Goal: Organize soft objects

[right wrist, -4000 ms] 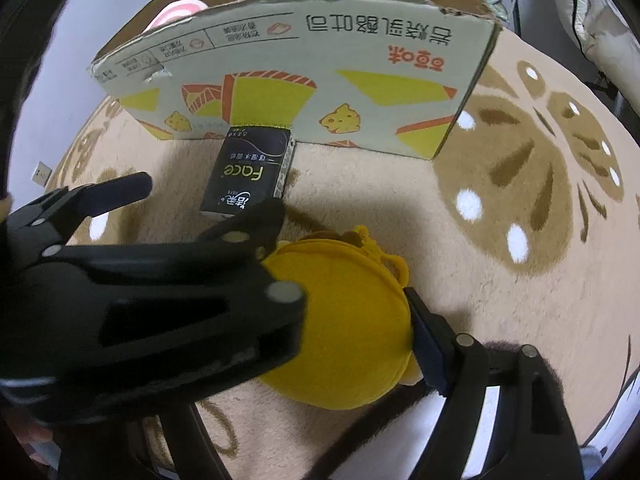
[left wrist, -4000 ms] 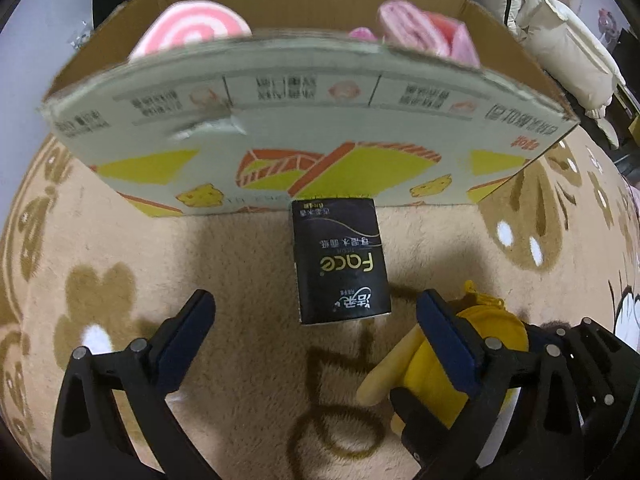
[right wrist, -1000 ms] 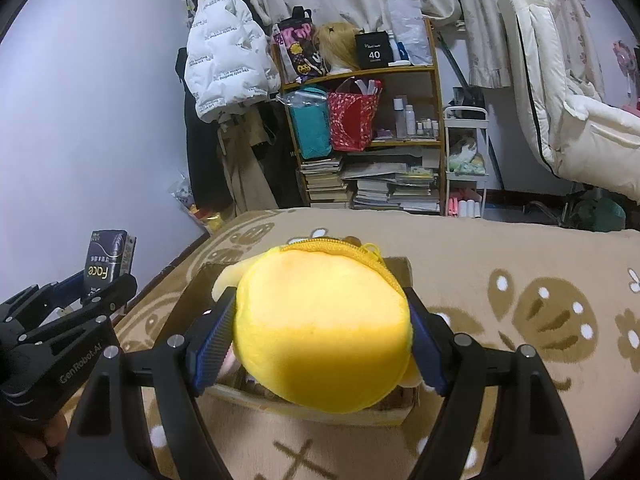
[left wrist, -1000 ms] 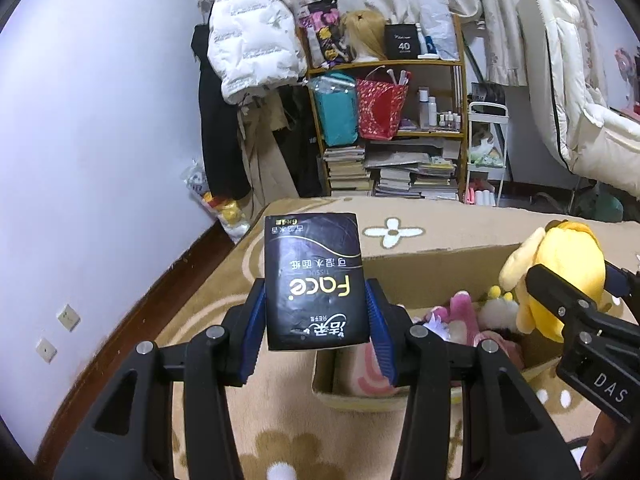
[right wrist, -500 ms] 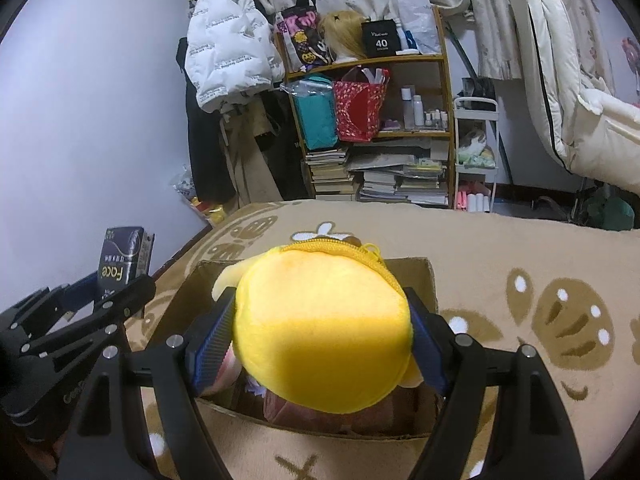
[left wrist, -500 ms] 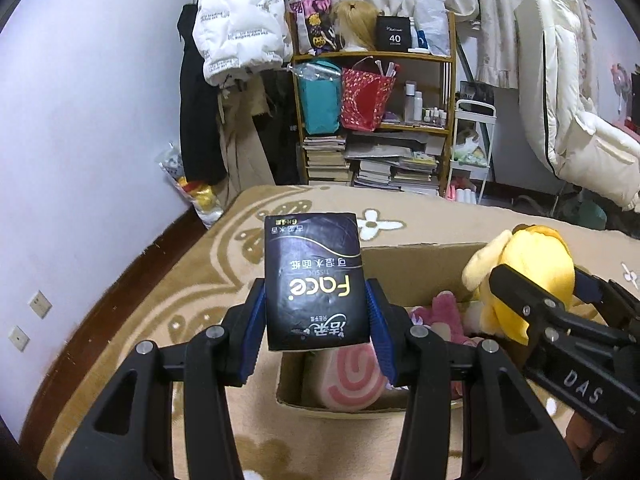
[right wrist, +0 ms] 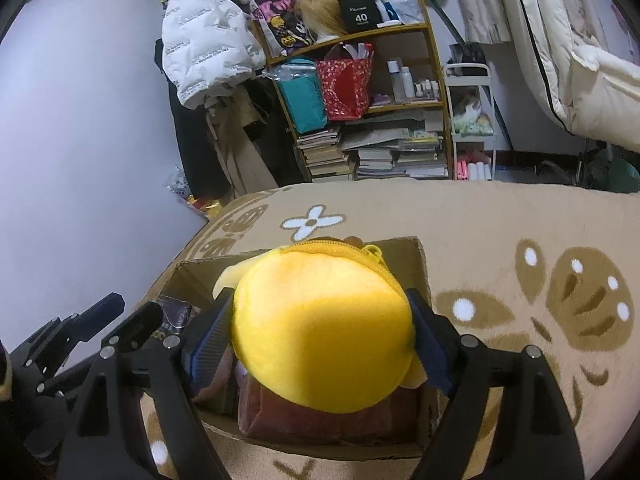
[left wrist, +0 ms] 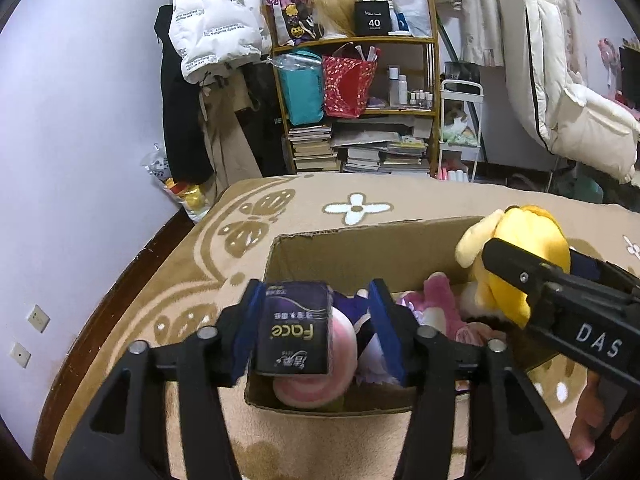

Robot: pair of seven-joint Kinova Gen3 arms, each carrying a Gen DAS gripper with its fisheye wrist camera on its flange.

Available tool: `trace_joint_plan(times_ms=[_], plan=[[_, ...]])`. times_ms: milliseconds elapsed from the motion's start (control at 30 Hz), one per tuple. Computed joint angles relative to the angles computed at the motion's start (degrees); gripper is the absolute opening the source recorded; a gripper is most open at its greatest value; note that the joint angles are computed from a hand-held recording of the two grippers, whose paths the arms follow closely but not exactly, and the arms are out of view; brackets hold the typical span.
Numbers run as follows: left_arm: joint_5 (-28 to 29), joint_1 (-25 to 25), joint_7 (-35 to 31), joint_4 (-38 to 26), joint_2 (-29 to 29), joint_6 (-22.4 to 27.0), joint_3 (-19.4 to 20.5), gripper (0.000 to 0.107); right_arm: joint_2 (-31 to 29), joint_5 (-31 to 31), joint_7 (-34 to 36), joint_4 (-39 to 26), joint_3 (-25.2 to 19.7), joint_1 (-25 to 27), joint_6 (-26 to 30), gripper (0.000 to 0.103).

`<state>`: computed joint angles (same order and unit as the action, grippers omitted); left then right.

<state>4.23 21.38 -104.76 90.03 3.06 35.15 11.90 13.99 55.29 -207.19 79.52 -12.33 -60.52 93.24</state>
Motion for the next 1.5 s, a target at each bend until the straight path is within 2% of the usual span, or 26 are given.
trace_joint_plan(times_ms=[100,233,333,500,667,1000,1167,1500], plan=[[-0.14,-0.20,0.94,-0.13,-0.23,0.24,-0.29,0.067,-0.53,-0.38,-0.80,0.77,-0.16,0.30,-1.04,0.088],[3.64,-1.70,-1.65,0.25,-0.91,0.75,-0.80,0.076,-0.37,-1.15,0.14,0.20,-0.29,0.54,-0.90,0.090],[0.79,-1.52,1.43,1.05,-1.67,0.19,-0.95,0.084,-0.16,-1.14,-0.26,-0.09,-0.22,0.25,-0.39,0.094],[1.86,-2.51,1.73,1.19,-2.77,0.84,-1.39,0.095,-0.44,-1.15,0.10,0.00,-0.45,0.08,-0.54,0.100],[1.38,-3.13,1.60,2.15,-4.40,1.00,-1.55,0.100,0.03,-0.72,0.94,-1.47,-0.57,-1.23,1.66,0.103],[1.07,-4.00,1.16,2.72,-6.78,2.76,-1.83,0.101,2.17,-0.47,3.60,-6.49,0.27,-4.53,6.54,0.103],[-1.64,-4.17,1.64,2.72,-8.40,3.85,-1.35,0.101,3.09,0.18,3.59,-8.45,0.77,-6.73,8.99,0.103],[2.14,-4.96,-2.08,3.28,-13.31,6.19,-3.36,0.101,5.65,3.11,7.41,-15.50,2.50,-12.71,16.27,0.103]])
